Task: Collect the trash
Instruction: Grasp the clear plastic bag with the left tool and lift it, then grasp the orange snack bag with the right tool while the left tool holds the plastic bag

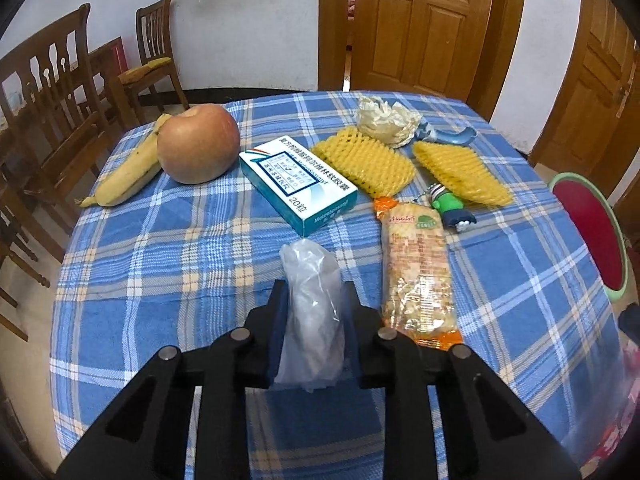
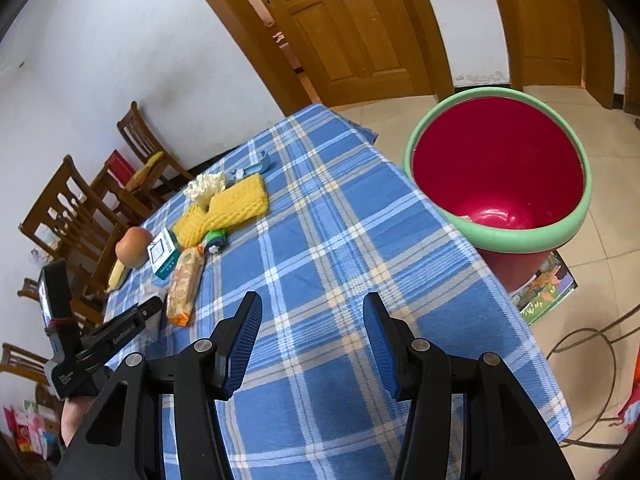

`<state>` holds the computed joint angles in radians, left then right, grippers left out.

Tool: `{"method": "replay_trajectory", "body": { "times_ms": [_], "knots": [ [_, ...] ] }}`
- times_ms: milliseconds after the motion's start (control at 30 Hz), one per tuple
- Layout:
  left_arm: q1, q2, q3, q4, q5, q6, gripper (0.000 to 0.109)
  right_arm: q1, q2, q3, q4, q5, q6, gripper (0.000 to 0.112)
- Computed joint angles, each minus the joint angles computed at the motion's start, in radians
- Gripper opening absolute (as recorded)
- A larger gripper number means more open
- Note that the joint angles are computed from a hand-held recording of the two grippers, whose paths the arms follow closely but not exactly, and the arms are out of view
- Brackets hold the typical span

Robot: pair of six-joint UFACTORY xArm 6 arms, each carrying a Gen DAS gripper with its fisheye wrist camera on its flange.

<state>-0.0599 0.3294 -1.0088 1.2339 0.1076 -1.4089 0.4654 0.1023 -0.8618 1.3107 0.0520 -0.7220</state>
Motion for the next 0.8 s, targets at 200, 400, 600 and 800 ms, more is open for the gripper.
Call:
{"method": "replay_trajectory", "body": {
  "times_ms": [200,400,600,800],
  "knots": [
    [0.027,-0.055,0.029,0.159,-0.050,-0.174,0.026,0.021,0.027,-0.026,-0.115,0.008,0.081,0.054],
    [0.054,-0.101,0.039,0.348,-0.087,-0.369,0.026,0.048,0.062,-0.070,-0.259,0.015,0.187,0.054],
    [0.082,-0.135,0.052,0.487,-0.093,-0.523,0.026,0.085,0.115,-0.136,-0.355,0.048,0.258,0.054],
    [0.119,-0.155,0.078,0.532,-0.090,-0.575,0.026,0.127,0.197,-0.222,-0.470,0.078,0.349,0.054]
  ]
}}
